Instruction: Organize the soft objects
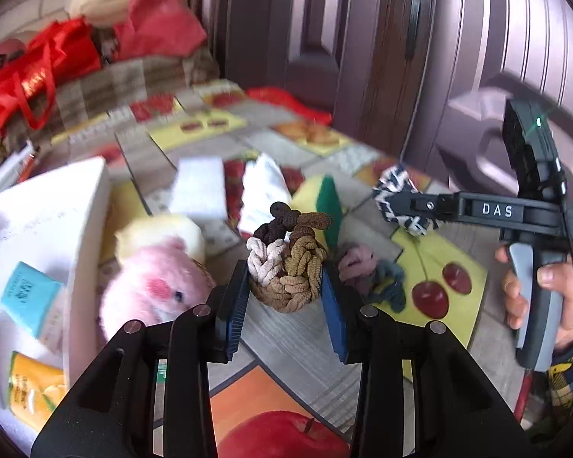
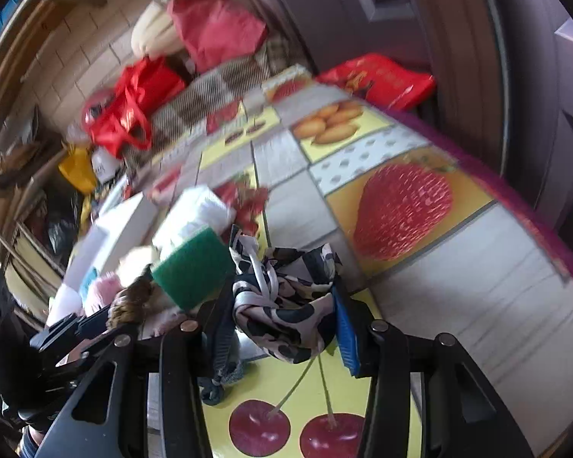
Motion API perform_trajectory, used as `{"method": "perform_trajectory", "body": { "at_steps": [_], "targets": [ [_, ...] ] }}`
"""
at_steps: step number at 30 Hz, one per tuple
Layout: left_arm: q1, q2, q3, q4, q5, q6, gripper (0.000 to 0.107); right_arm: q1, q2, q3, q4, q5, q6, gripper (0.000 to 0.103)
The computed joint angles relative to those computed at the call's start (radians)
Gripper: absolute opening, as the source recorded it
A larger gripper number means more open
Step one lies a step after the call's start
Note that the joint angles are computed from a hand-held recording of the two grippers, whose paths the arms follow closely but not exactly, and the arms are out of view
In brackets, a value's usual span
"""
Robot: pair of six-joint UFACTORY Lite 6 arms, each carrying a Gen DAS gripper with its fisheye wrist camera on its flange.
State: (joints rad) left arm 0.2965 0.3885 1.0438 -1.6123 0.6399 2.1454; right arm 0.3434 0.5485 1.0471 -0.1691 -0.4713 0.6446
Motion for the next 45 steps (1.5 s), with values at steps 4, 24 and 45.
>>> {"method": "perform_trajectory", "body": {
  "at_steps": [4,24,45],
  "targets": [
    [0.056,-0.068,-0.084,-0.124,0.062,0.121,0.036,0.059,-0.091,-0.127,0.27,-0.141,-0.236,0.046],
    [0.122,-0.13,-0.166,-0.283,0.061,0.244,0.036,0.278,-0.055,-0.093,0.675,-0.372,-0.547,0.046],
    [0.255,-0.092,-0.127,-0.281,0.101,0.272,0.036,0.37,0.096,0.145,0.795,-0.313,-0.718,0.046]
  ]
}}
